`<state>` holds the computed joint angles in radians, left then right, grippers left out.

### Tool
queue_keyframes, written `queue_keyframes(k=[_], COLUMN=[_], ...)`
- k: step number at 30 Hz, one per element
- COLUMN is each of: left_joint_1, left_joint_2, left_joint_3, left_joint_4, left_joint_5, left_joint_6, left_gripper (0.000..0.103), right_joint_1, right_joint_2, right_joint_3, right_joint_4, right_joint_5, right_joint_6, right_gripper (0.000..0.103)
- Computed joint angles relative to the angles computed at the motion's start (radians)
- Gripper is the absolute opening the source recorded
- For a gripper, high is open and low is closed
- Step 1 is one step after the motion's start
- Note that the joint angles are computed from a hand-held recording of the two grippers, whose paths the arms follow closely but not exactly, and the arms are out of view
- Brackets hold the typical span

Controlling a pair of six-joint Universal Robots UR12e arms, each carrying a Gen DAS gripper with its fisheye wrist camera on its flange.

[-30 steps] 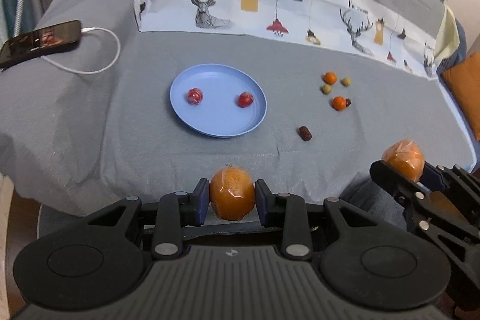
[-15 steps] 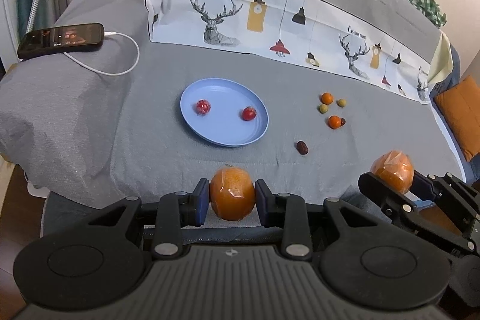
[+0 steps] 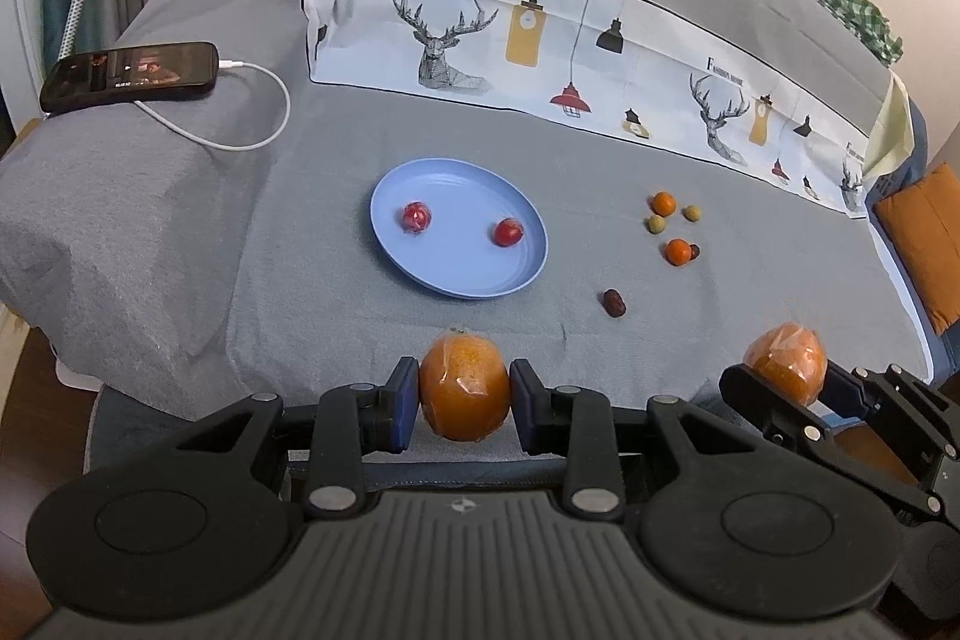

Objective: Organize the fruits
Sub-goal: 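Carry both mandarins over the blue plate with both tools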

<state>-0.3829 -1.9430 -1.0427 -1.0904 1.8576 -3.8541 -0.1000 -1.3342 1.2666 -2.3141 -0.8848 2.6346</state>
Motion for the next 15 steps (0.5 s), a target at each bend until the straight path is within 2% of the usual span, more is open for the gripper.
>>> queue_keyframes(k=[8, 15], left_joint_1=[0.011, 0.032], left_joint_2=[-0.012, -0.050], left_joint_3=[0.012, 0.065], left_joint_4=[-0.008, -0.058], left_joint_5=[-0.003, -0.016], left_joint_6=[0.002, 0.016], left_gripper=[0.036, 0.036], right_joint_1=[0.008, 0.026], right_joint_2=[0.017, 0.055], right_joint_3=[-0.015, -0.057], right_joint_4=[0.017, 0.046], right_joint_5=[-0.014, -0.059], right_joint_6=[0.012, 0.050], right_gripper=[0.040, 0.040])
